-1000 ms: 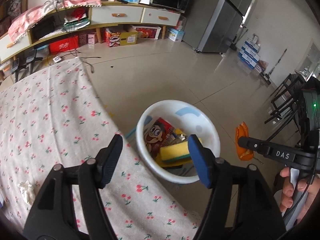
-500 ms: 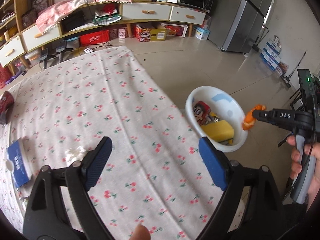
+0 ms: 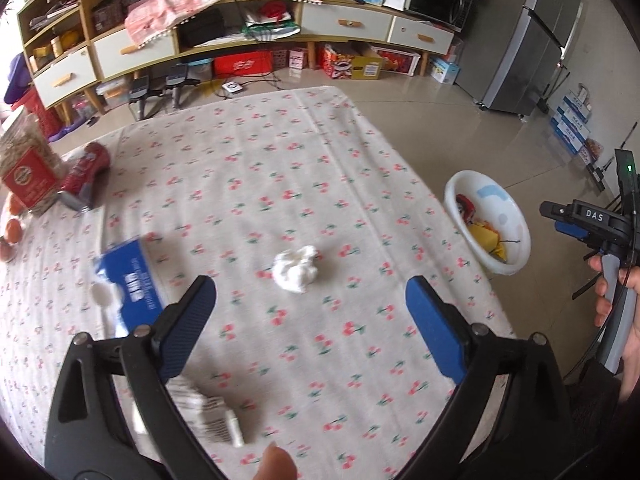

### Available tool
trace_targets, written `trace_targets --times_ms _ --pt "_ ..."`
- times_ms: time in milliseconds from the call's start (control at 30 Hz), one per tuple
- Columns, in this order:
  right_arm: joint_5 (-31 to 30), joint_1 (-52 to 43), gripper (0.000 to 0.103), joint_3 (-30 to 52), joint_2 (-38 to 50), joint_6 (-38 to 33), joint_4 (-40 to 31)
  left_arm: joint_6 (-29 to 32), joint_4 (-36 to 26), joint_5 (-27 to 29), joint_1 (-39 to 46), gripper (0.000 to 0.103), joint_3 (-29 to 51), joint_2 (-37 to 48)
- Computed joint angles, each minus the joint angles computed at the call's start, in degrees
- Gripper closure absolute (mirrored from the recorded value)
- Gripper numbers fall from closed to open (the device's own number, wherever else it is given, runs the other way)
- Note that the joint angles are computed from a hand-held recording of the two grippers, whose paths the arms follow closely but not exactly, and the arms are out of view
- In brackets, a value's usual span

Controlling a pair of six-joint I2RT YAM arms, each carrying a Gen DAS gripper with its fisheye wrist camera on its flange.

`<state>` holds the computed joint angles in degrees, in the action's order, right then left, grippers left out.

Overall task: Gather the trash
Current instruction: 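Move the open left gripper over the white wrapper packet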

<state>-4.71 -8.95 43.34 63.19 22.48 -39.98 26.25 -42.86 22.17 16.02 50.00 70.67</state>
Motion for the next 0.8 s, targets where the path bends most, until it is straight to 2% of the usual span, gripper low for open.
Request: trace_targets --times_ms 267,400,567,800 --pt "5.1 12.5 0.028 0.8 -0.1 5.3 -1.2 12.5 -3.5 0.7 13.8 0.003 3.8 4.5" --pt "7.3 20.4 0.021 0.9 1.0 8.1 -1.5 16.2 -3.7 1.0 19.1 0.001 3.7 7.5" --pt "5.9 27.9 0.018 -0.1 3.4 11.3 0.2 21.0 -4.5 1.0 23.8 0.001 2.5 11.1" --pt "9.7 39.4 0.018 1.3 11.0 12.5 1.6 25.6 -3.4 -1.5 26.9 0.001 -1.0 14.2"
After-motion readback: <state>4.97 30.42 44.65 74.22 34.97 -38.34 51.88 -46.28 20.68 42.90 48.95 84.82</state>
